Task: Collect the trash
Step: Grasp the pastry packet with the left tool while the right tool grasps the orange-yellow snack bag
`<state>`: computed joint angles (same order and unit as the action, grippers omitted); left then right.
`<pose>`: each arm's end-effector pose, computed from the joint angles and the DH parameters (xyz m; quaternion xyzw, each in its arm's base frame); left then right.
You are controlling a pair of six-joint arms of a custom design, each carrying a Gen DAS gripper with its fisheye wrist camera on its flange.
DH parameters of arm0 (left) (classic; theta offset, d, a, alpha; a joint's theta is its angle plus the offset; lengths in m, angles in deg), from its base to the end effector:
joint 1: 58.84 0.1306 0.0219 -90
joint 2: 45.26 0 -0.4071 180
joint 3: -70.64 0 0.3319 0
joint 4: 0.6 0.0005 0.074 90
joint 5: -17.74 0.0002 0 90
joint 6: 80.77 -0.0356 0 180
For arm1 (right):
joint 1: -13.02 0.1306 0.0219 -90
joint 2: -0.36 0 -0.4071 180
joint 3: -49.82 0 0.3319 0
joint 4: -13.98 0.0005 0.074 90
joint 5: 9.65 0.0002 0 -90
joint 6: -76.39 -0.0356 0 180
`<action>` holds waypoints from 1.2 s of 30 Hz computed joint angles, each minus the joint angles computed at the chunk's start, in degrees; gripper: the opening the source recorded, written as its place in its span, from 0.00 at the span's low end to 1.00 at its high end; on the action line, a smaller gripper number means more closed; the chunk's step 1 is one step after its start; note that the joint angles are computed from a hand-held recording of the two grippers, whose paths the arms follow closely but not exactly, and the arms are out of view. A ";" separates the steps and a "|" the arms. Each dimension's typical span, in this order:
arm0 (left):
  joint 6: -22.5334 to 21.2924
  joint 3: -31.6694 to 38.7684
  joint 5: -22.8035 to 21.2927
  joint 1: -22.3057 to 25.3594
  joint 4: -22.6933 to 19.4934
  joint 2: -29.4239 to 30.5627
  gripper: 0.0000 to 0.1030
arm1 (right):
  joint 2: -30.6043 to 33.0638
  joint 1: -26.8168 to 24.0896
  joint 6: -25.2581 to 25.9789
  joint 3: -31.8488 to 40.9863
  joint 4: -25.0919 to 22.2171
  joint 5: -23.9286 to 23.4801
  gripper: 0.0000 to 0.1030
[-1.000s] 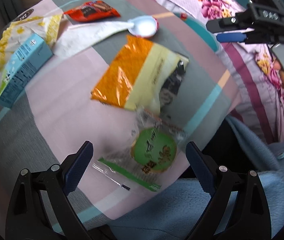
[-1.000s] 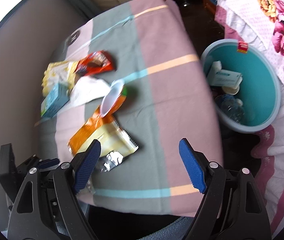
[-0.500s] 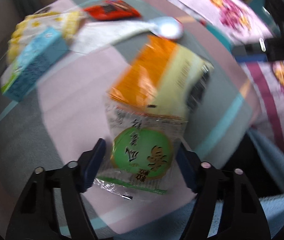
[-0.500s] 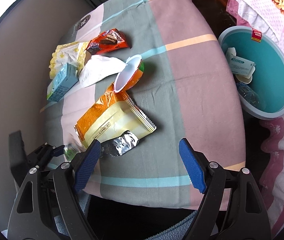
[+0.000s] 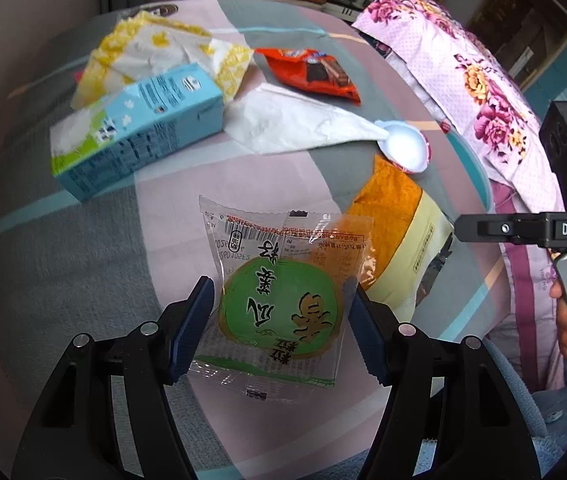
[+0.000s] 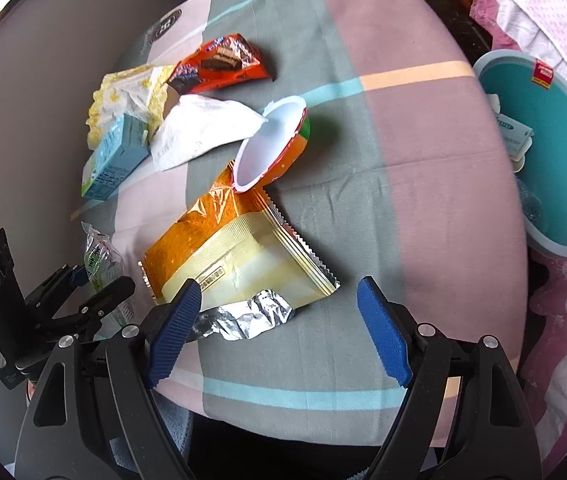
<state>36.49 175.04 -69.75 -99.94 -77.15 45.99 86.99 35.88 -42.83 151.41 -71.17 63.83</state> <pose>0.3022 -0.2664 0.5151 0.1222 0.9653 -0.1468 0.1783 0.3235 0.1468 0.5209 0.0294 0.9747 0.2019 0.0908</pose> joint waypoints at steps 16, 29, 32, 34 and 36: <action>-1.18 -0.79 0.29 -0.60 2.95 1.46 0.65 | -0.63 -0.06 -4.81 -4.04 7.30 -8.79 0.76; -1.09 -3.66 1.91 -0.04 6.14 -0.58 0.65 | 2.64 2.88 -9.84 -0.76 14.65 -11.10 0.72; -0.60 -4.10 2.43 0.21 6.22 -1.10 0.63 | 2.94 3.69 -9.01 -0.45 14.47 -10.19 0.06; 0.59 -4.37 3.39 0.90 6.15 -1.58 0.62 | 2.60 4.19 -7.49 0.77 13.79 -7.07 0.05; 1.26 -4.48 2.67 1.25 5.97 -2.15 0.62 | 2.19 3.99 -6.62 1.71 13.45 -5.72 0.05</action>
<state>37.75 170.56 -67.08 -98.69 -71.18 43.83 89.18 39.88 -49.44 153.12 -57.72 58.11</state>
